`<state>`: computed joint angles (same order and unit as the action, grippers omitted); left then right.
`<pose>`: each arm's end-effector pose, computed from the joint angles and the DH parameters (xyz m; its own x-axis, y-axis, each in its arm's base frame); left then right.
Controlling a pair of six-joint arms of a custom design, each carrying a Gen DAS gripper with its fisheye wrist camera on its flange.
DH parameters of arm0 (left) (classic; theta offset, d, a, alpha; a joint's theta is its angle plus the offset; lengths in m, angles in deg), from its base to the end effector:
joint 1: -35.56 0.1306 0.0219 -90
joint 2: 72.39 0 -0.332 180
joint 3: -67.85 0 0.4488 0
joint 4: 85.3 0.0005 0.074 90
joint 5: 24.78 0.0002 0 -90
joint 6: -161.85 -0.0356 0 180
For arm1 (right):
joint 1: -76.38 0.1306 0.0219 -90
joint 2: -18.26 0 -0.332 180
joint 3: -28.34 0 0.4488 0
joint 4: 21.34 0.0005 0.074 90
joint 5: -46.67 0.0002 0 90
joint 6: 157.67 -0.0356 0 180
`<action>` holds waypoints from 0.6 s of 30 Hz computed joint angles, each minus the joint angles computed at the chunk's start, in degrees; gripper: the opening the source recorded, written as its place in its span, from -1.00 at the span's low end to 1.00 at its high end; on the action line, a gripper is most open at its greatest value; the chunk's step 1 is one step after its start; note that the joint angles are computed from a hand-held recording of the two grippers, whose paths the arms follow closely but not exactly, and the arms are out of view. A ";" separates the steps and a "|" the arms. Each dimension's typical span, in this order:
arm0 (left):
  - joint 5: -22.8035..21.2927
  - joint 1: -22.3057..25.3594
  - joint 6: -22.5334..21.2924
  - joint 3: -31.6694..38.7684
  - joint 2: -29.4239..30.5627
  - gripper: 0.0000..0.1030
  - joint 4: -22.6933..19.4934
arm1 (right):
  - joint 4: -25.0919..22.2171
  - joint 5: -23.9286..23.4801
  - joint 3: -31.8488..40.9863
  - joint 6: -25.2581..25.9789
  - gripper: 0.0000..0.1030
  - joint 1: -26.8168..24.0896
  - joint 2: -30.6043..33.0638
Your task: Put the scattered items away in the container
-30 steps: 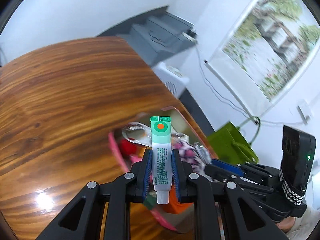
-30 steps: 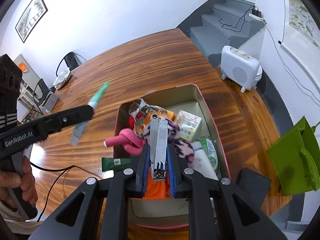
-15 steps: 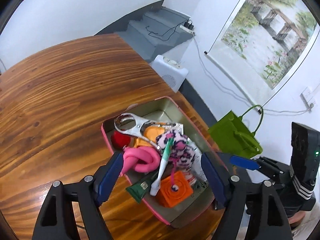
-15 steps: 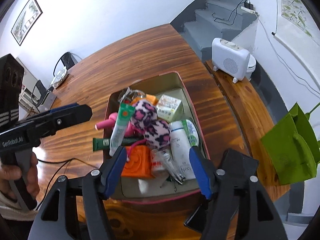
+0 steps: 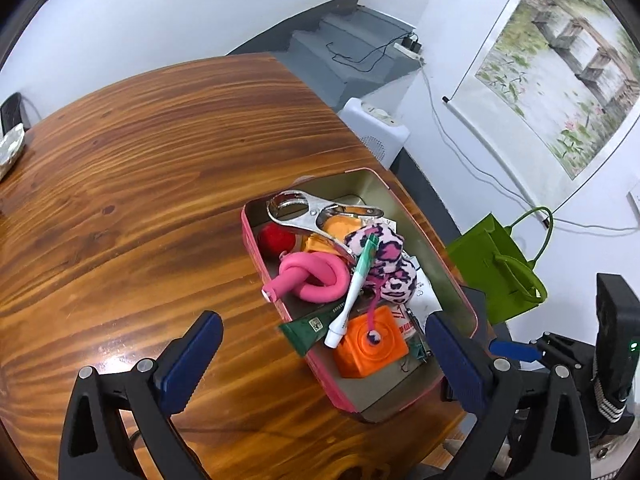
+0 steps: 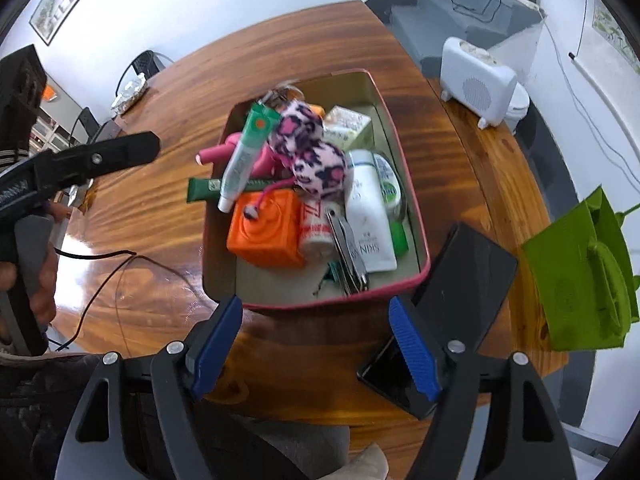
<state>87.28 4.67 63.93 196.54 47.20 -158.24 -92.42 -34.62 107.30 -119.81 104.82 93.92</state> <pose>0.5730 -0.3589 0.3942 -0.6778 0.5543 -0.4831 0.7181 0.6401 -0.2731 0.3799 0.1990 0.3769 -0.8315 0.4372 -0.3428 0.3847 0.8983 0.2125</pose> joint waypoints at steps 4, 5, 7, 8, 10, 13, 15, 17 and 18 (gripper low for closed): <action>-1.94 -0.33 0.55 -1.73 -1.14 0.99 0.97 | -1.72 -1.58 0.44 1.02 0.54 0.20 1.69; -1.79 -0.29 0.79 -1.93 -1.28 0.99 1.08 | -1.73 -1.99 0.62 1.60 0.54 0.12 2.18; -2.21 -0.29 1.19 -2.48 -1.74 0.99 1.63 | -1.49 -2.43 1.05 3.38 0.54 -0.08 3.33; -2.39 -0.27 1.31 -2.64 -1.92 0.99 1.82 | -1.57 -2.25 1.33 3.91 0.54 -0.15 3.81; -2.67 -0.10 1.68 -3.05 -2.38 0.99 2.25 | -1.46 -1.67 1.72 4.90 0.54 -0.38 4.61; -3.38 0.38 2.62 -3.94 -3.13 0.99 3.06 | -0.45 -2.47 1.84 5.56 0.69 -1.33 5.44; -3.42 0.88 3.58 -4.84 -3.85 0.99 3.86 | 0.33 -2.06 1.55 5.27 0.69 -2.00 5.51; -3.11 1.29 4.56 -5.87 -4.59 0.99 4.72 | 1.64 -2.00 1.17 5.06 0.69 -3.11 5.45; -3.26 1.45 5.12 -6.25 -4.83 0.99 5.06 | 2.21 -1.76 1.26 5.13 0.69 -3.63 5.64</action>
